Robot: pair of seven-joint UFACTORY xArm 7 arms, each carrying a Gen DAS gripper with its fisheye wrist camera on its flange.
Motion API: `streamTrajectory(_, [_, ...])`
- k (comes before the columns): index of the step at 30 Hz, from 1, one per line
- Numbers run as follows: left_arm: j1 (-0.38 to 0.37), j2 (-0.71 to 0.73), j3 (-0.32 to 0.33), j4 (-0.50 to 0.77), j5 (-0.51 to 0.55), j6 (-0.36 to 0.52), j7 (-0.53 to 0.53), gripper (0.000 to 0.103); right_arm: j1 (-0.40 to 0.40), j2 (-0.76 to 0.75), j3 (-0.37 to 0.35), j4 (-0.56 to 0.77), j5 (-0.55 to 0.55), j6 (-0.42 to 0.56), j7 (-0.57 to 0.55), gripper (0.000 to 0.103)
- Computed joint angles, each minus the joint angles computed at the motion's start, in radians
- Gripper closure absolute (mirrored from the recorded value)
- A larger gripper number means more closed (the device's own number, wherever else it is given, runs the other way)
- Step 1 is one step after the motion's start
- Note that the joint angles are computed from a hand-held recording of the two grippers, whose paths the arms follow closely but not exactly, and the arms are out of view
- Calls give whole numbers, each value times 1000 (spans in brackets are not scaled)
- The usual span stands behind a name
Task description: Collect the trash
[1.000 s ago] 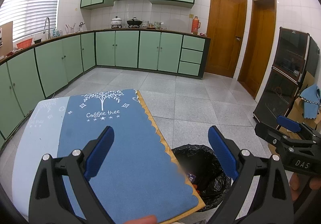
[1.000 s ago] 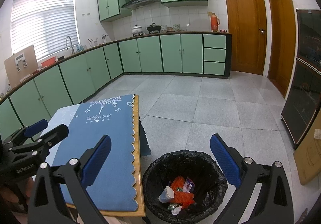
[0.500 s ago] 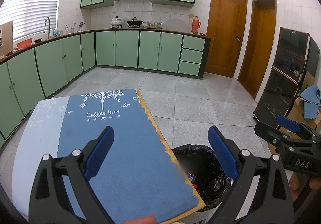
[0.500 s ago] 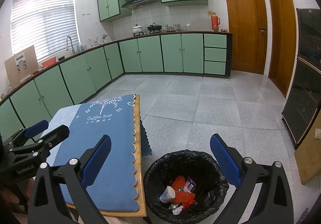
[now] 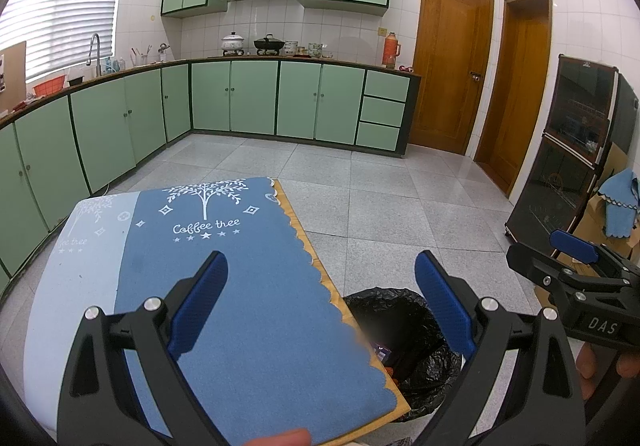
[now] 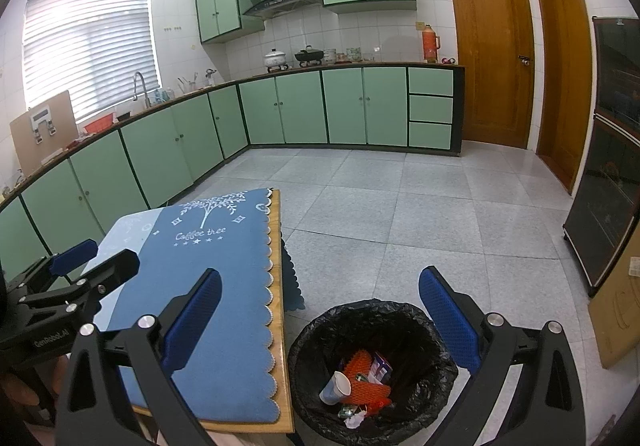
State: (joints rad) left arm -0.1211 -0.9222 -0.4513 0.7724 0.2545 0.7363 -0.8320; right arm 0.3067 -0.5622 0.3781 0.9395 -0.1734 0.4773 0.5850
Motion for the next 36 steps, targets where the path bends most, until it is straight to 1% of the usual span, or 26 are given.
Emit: streamTrajectory(36, [-7, -14, 12, -18, -5, 0, 6, 11, 3, 14, 5, 5, -12, -5, 16, 6])
